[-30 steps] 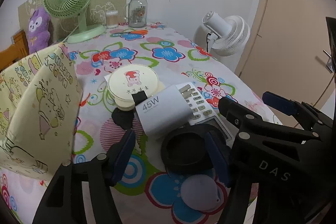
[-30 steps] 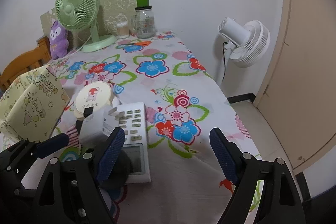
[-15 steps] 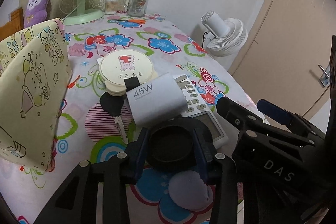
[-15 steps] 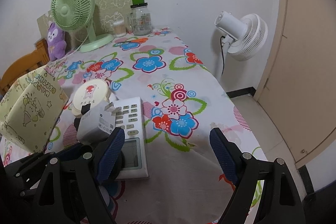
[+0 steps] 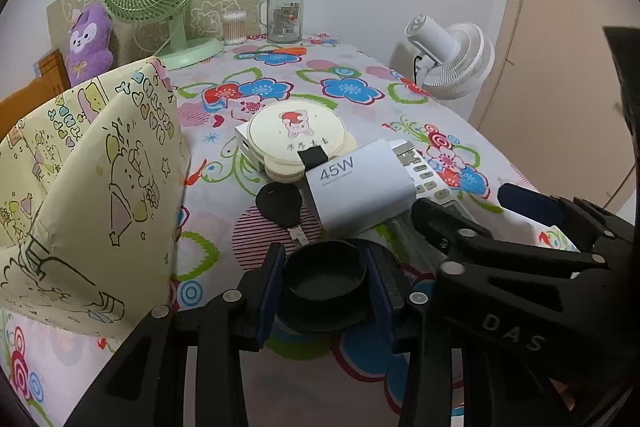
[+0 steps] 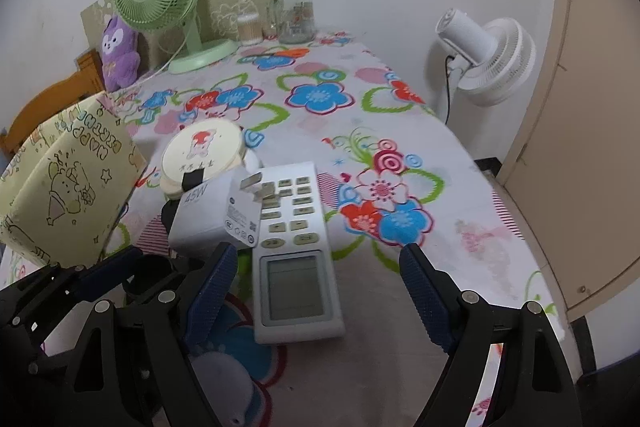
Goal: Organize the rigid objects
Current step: 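Move the right gripper to the white remote control and close on it, then lift the white remote with the right gripper and carry it toward the basket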
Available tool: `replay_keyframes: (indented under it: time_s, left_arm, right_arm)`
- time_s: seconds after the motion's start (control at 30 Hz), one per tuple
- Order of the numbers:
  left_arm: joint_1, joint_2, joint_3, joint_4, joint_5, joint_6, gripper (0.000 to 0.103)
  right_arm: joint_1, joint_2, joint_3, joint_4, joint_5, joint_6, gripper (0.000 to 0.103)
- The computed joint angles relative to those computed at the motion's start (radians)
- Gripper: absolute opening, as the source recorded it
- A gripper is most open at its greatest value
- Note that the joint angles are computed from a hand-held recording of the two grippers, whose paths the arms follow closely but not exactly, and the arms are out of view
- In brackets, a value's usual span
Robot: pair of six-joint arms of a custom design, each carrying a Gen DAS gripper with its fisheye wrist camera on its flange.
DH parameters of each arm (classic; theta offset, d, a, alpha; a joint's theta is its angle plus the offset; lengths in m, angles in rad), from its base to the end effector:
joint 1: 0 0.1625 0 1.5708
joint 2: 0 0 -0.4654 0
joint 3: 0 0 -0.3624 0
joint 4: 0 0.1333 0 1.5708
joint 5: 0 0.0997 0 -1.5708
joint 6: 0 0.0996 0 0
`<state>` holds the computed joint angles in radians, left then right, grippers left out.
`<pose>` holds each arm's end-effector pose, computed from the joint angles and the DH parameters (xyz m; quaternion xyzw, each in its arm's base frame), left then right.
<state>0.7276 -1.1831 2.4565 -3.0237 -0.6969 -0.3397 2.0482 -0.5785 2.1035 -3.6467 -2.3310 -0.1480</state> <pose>-0.1530 -0.4171 0.2018 0.1881 0.8834 -0.3024 0.3046 0.3005 -0.4401 0.0456 0.1789 -0.8813 0.3077 0.3108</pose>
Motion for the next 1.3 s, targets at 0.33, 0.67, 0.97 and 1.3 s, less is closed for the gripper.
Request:
replay_keyframes:
  time_s: [0.33,0.67,0.97,1.3]
  left_arm:
    - [0.011,0.02,-0.004,-0.02,-0.004,0.04,0.042]
    - [0.016,-0.003,-0.015,-0.015,-0.039,0.04,0.041]
    - [-0.015,-0.023,-0.013,-0.011,-0.044,0.039,0.041]
    - [-0.037,-0.063,-0.032,0.045,-0.042,0.03,0.041]
  right_arm:
    - [-0.021,0.008,-0.039,0.104,0.032,0.057,0.054]
    - [-0.002,0.001,-0.042,0.103,-0.018,0.068,0.048]
    - [0.008,-0.034,-0.005,0.074,-0.014,0.113,0.047]
    - [0.04,-0.05,-0.01,0.06,-0.034,0.113,0.047]
